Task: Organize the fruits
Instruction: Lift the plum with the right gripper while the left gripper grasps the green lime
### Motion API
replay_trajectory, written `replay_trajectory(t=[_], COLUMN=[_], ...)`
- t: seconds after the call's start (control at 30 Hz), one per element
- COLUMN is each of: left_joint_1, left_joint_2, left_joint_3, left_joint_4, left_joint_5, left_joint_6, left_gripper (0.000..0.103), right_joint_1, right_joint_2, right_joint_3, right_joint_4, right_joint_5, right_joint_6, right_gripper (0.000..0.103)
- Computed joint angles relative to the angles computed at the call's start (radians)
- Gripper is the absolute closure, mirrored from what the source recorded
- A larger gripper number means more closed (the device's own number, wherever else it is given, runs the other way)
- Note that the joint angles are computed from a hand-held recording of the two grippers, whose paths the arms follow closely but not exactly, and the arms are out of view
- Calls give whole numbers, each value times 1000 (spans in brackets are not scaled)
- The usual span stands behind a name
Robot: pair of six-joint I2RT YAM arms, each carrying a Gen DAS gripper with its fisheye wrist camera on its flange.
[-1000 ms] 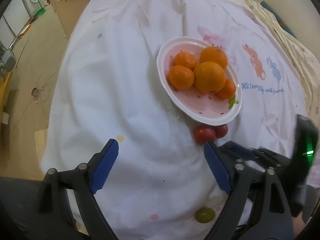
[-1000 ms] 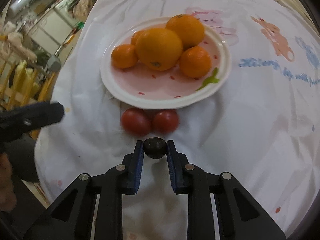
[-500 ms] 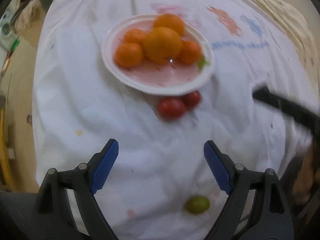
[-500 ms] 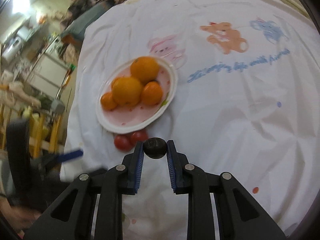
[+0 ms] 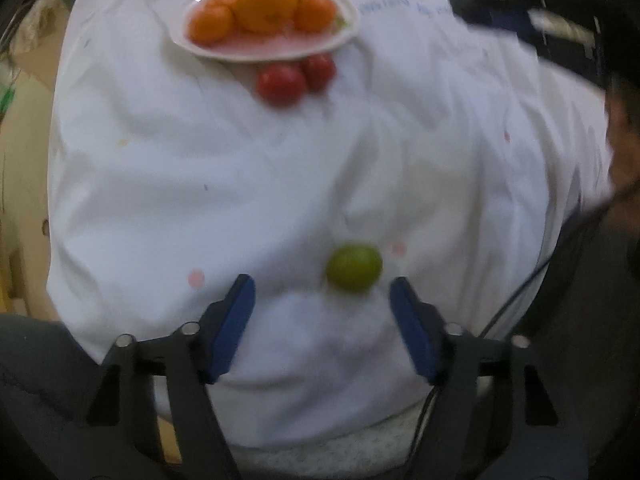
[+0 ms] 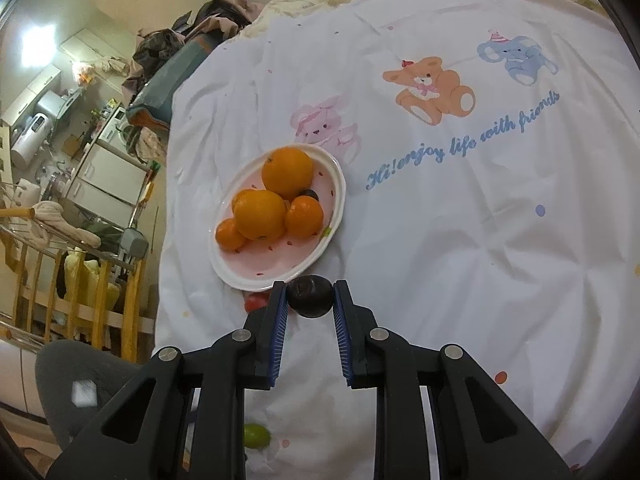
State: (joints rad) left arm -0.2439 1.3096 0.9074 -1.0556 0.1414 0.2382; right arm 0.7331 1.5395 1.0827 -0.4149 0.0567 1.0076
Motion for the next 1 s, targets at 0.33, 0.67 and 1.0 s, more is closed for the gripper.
replay_trajectory(t=[0.33,0.67,1.0], left_joint_1=[-92,-59,102], left_joint_2=[-20,21,116], left_joint_3=[-73,-50,223], left_joint_4=[103,112,37], left_joint_5=[4,57,119], left_joint_6=[-76,-91,-28], left_gripper=[56,77,77], right_joint_1=[-1,-5,-30], right_joint_2=[-21,-22,-33], right_joint_3=[-7,-16,0], right_joint_4=[10,19,35], right_joint_5=[3,-4,-36], right_joint_6=[2,9,-5], right_gripper=[79,79,79])
